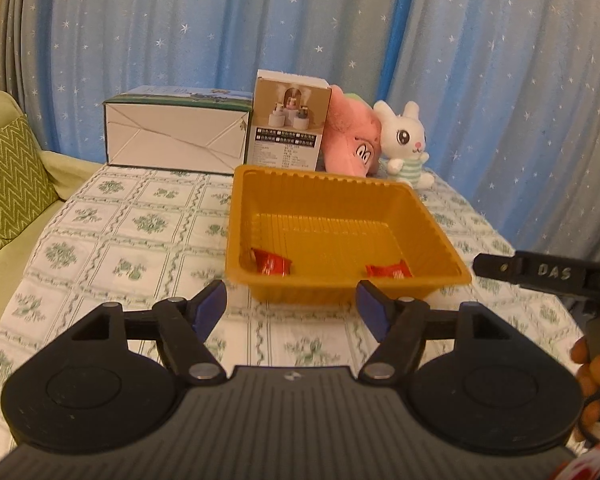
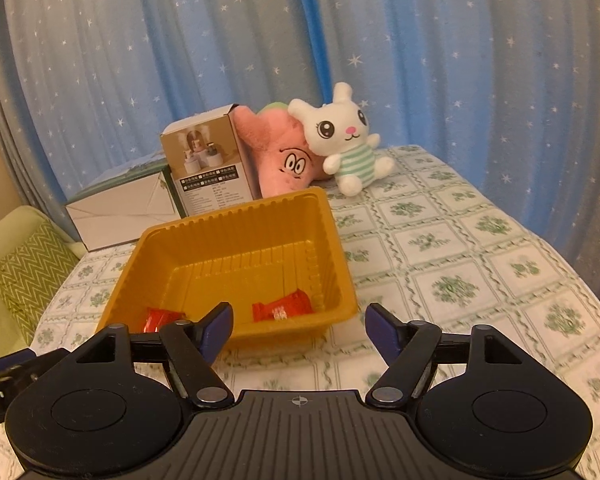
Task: Organize snacks
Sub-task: 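Move both tools back toward the remaining snacks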
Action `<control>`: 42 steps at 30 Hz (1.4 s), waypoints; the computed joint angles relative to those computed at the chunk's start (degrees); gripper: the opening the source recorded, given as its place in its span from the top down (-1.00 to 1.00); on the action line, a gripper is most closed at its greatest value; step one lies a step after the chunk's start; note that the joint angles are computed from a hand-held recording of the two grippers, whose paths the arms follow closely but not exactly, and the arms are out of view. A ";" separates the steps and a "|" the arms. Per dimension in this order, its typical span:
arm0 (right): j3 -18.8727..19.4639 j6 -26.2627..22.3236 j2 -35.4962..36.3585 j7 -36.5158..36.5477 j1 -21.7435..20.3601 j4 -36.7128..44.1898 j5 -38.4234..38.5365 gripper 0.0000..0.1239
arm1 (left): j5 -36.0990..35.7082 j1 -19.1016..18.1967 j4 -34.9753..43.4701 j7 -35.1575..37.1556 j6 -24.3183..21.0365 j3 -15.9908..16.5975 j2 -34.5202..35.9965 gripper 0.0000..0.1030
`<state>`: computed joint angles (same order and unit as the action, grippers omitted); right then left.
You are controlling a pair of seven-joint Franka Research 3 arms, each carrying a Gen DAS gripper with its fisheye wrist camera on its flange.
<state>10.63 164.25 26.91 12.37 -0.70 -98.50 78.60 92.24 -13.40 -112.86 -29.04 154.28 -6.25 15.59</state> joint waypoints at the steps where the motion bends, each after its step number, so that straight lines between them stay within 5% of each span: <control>1: -0.04 -0.35 -0.78 0.06 -0.24 -1.12 0.04 -0.20 | -0.43 -0.23 -0.57 0.37 -0.44 -0.18 -0.28 -0.33; 17: -7.40 -7.40 -15.51 -15.30 1.45 -22.44 14.68 -0.21 | -3.46 -2.14 -14.09 -2.97 -4.55 -4.21 -7.77 -0.43; 24: -9.03 -12.65 -19.95 -33.87 4.56 -29.07 18.25 -0.21 | -5.03 -1.99 -18.11 -3.81 -5.82 -4.94 -10.10 -0.43; 33: -8.73 -15.07 -18.05 -41.85 7.02 -29.69 5.24 -0.20 | -4.97 0.21 -19.98 -1.62 -4.04 -4.44 -11.31 -0.43; 37: -8.12 -15.51 -15.69 -44.23 6.82 -27.49 2.50 0.05 | -4.30 0.88 -19.96 -2.63 -3.43 -4.26 -11.14 -0.44; 42: -6.88 -15.30 -13.16 -45.67 6.61 -25.31 -2.89 0.07 | -3.68 1.24 -19.66 -3.07 -2.33 -4.15 -10.29 -0.44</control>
